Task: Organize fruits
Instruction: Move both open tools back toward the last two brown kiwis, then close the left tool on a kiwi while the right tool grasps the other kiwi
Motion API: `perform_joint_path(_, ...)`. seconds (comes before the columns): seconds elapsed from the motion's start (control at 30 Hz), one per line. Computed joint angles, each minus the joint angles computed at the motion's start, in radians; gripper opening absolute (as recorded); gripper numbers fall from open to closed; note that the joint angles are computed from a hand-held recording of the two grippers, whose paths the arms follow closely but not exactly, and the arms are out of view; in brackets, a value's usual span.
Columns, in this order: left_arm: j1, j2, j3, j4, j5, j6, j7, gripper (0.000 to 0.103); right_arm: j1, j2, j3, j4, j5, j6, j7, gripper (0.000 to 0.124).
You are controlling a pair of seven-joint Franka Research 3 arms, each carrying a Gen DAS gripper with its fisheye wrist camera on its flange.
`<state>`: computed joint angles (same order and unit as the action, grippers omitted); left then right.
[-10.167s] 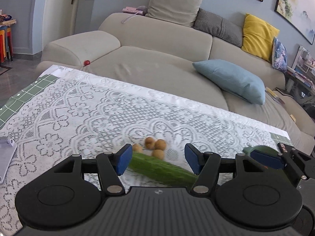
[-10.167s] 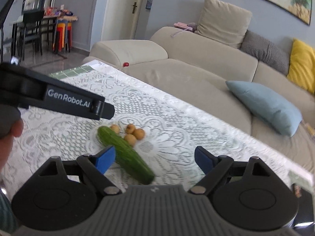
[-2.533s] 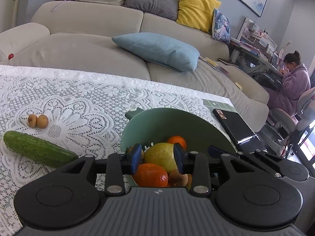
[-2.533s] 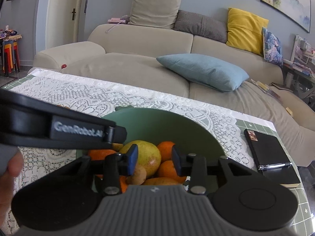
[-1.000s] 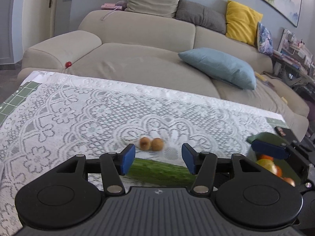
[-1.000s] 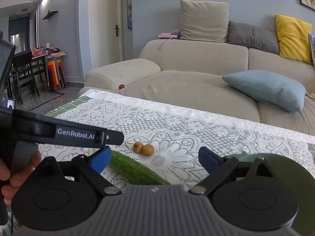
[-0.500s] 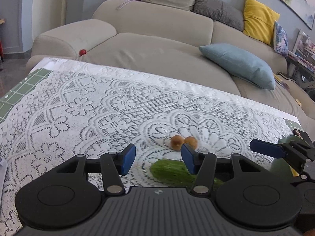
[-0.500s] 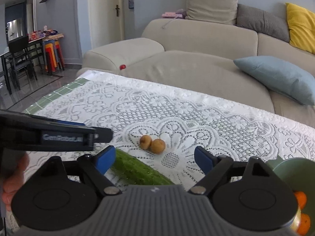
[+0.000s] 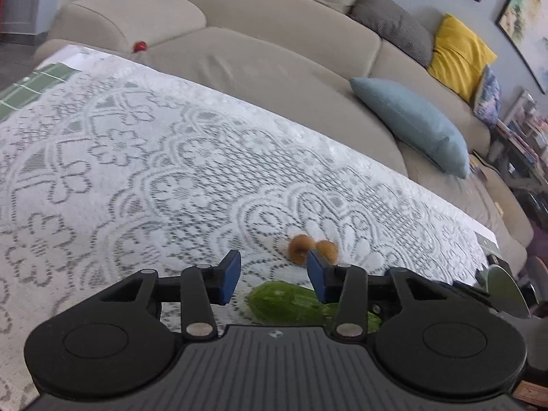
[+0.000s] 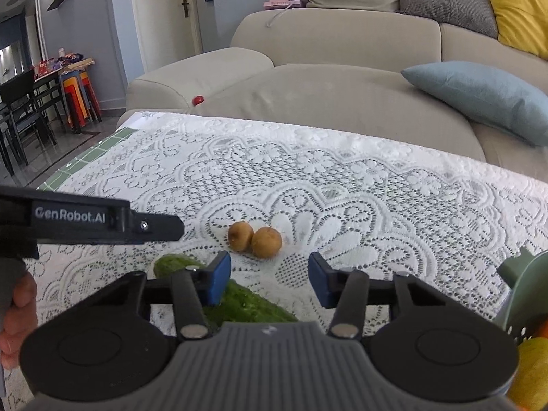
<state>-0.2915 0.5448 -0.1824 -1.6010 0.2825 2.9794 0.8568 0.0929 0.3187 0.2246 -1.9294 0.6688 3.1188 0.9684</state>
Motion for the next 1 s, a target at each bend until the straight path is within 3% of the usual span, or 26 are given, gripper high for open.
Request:
perform_joint_path(0.07,0.041,0.025,-0.058,0.029,-0.026,-0.005,0.062,0.046,0.003,0.012,-0.004,0.016,-0.007,-0.01,0.004,0.04)
perform_joint_path(0.33,0.095,0.123,-0.148,0.145,-0.133,-0.038,0.194,0.044,0.028,0.069,-0.039,0.081,-0.071,-0.044,0.027,0.034)
perform_joint_path(0.73,0.024,0.223,-0.094,0.307,-0.163,-0.145,0.246,0.033,0.04,0.11,-0.069,0.12,-0.153,-0.057,0.1,0.033)
perform_joint_path(1.0,0.012,0.248,-0.083,0.339,-0.163,-0.126,0.255,0.031,-0.003,0.108,-0.023,0.122,-0.128,-0.059,0.051,0.033)
